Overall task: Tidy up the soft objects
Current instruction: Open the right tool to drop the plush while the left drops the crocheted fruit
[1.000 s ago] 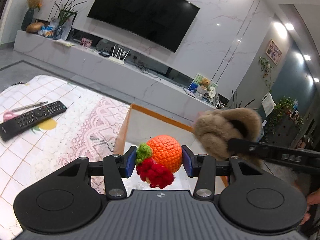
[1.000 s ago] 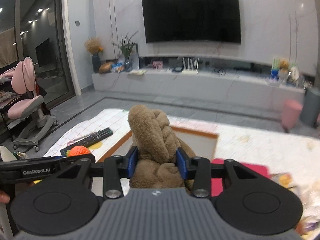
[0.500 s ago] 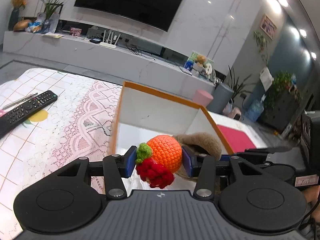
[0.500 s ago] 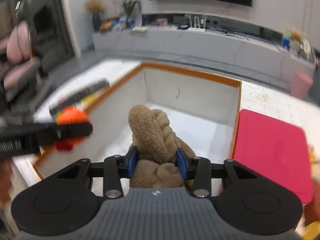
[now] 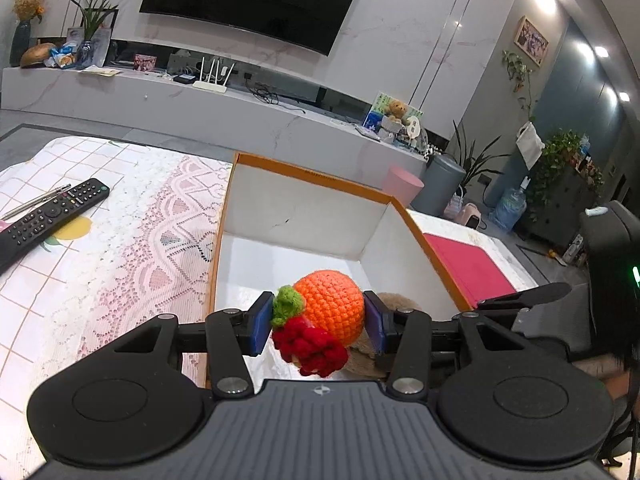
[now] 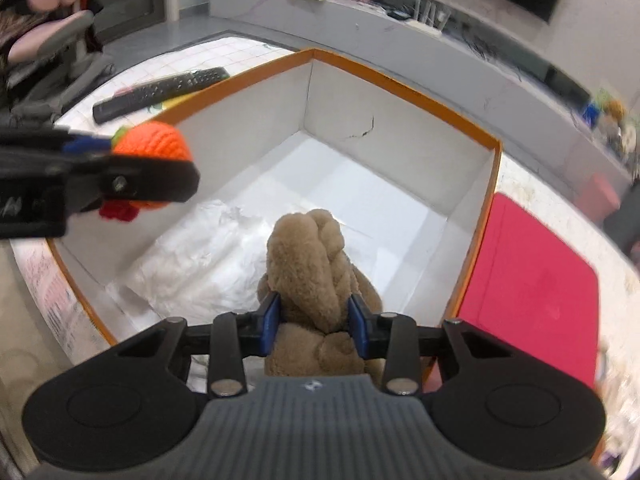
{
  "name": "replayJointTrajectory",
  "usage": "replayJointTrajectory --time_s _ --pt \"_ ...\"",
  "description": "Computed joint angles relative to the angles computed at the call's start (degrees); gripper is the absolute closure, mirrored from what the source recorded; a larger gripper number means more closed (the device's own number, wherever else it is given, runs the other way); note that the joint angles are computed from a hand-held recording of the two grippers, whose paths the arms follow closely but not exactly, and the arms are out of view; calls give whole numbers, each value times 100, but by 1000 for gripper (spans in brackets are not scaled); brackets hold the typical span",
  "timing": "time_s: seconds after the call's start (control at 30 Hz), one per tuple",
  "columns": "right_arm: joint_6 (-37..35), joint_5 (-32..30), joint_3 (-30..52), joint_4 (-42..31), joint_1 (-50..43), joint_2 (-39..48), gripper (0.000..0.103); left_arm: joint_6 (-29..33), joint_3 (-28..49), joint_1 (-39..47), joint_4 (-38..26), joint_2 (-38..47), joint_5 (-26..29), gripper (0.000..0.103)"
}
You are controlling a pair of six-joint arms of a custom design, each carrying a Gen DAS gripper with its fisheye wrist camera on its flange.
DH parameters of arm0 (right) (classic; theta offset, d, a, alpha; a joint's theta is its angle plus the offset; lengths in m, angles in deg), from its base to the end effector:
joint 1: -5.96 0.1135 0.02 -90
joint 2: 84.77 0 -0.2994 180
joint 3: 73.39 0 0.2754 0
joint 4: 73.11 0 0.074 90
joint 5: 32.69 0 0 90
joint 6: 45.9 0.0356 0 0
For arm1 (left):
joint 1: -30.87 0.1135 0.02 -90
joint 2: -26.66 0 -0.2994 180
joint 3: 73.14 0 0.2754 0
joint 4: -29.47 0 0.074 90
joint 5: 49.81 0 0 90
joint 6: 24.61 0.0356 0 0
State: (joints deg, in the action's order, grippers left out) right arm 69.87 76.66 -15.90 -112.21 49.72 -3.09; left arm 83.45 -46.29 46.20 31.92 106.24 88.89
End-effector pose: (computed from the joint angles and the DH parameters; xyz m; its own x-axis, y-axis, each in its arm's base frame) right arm 0.2077 0.1825 0.2008 -0.8180 -0.2153 -0.5335 -0.2103 0.9750 -0.0711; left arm 0.1951 0.0257 0.1138 -0.6158 0.0433 -0.7867 0.5043 0.7889 -0.3513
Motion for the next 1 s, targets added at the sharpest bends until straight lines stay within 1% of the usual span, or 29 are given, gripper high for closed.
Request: replayJointTrajectory --time_s 0.13,0.17,0.2,0.23,0.27,0.33,0.37,0.4,0.47,0.53,0.6,0.63,0.67,0.73,0.8,0.83,0.87,0.9,0.93,1.0 --pt "960 -652 111 -136 -433 -217 68 -55 39 84 -96 -39 122 49" --pt "1256 -673 143 -204 -505 -254 68 -54 58 97 -128 -34 160 49" --pt "1426 -575 221 -291 -514 -200 68 -49 61 112 -153 -37 198 49" --pt "1571 -252 344 -486 -433 -114 69 -52 58 124 -156 -45 212 49" --pt "1611 155 466 -680 -291 -7 72 -52 47 136 -152 -64 223 49" --pt "1437 914 635 -935 20 184 73 -28 20 151 -156 -121 237 49" --pt "1357 1128 674 -997 122 241 72 -19 14 156 -170 -144 238 49" --pt "1286 1197 682 -1010 167 245 72 -5 15 167 -189 -150 243 49" --pt "1247 1041 689 -1062 142 245 73 -9 24 169 -211 -149 238 49" --pt "1256 1067 700 -1123 181 272 74 -14 22 162 -217 -149 210 49" --pt "1157 1404 784 -1294 350 415 73 23 23 161 -266 -171 185 49" --pt "978 1656 817 -1344 464 494 73 74 31 165 -330 -200 188 49" --pt "758 1815 790 -1304 539 529 71 124 36 164 -379 -223 188 49" --pt "491 1913 773 -1284 630 556 63 170 -4 159 -381 -298 156 49" --pt "475 1862 746 -1238 681 449 43 149 -83 114 -257 -371 71 49" --pt "494 1875 743 -1221 737 393 37 137 -119 98 -189 -398 31 49" --pt "533 1959 759 -1261 809 376 26 101 -157 66 -93 -420 -20 49" --pt "555 2104 776 -1298 895 377 21 71 -198 52 6 -441 -42 49" --pt "474 2228 746 -1230 957 358 21 42 -244 50 126 -451 -44 49" --pt "241 2272 725 -1176 1042 271 19 -8 -281 39 288 -429 -40 49"
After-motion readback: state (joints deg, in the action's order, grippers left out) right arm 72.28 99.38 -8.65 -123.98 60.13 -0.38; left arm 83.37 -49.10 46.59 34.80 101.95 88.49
